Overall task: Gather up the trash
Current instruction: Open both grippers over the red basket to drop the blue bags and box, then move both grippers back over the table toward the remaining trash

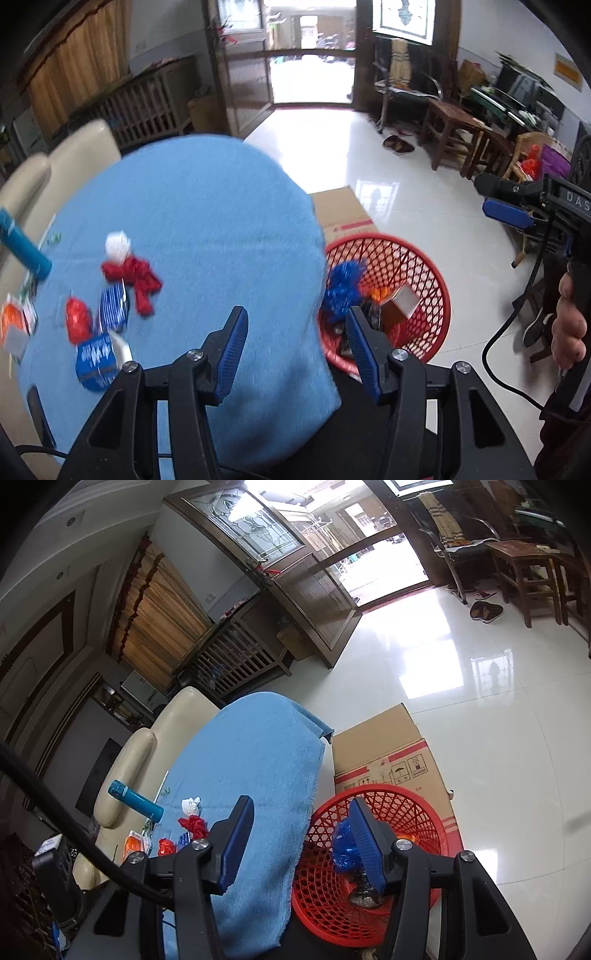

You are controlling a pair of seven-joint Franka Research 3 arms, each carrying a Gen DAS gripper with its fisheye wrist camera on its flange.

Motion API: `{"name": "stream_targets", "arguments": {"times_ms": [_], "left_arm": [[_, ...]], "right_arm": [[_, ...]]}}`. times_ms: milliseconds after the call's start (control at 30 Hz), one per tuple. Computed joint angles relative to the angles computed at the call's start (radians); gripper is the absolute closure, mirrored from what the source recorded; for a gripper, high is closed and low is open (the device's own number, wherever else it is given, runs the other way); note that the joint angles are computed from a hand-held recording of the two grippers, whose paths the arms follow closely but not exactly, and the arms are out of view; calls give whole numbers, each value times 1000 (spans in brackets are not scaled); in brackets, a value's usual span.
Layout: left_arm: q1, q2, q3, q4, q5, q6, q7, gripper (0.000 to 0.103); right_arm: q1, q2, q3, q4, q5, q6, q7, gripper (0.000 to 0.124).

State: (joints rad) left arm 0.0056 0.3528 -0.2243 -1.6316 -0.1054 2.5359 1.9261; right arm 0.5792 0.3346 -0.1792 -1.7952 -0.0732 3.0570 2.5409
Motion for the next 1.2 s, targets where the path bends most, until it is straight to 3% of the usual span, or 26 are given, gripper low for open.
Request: {"name": "stream_targets", "arguments": {"times_ms": [167, 833, 1067, 1133, 1200], "left_arm": [[0, -29, 1, -49, 2, 9, 1, 47], [23, -93, 11, -139, -37, 128, 13, 47], [44, -163, 39, -224, -27, 328, -7, 46], [35, -181, 90, -260, 59, 399, -96, 38], [19, -198, 157, -300, 195, 458, -226, 37]], "right_arm": [[-48, 33, 74, 47, 58, -37, -74, 66], [-31, 76, 87, 132, 40, -118, -126, 66], [-25, 68, 83, 121, 31, -87, -135, 66], [-17, 68, 73, 121, 24, -81, -134, 66], [-13, 74, 69, 125, 20, -83, -134, 66]]}}
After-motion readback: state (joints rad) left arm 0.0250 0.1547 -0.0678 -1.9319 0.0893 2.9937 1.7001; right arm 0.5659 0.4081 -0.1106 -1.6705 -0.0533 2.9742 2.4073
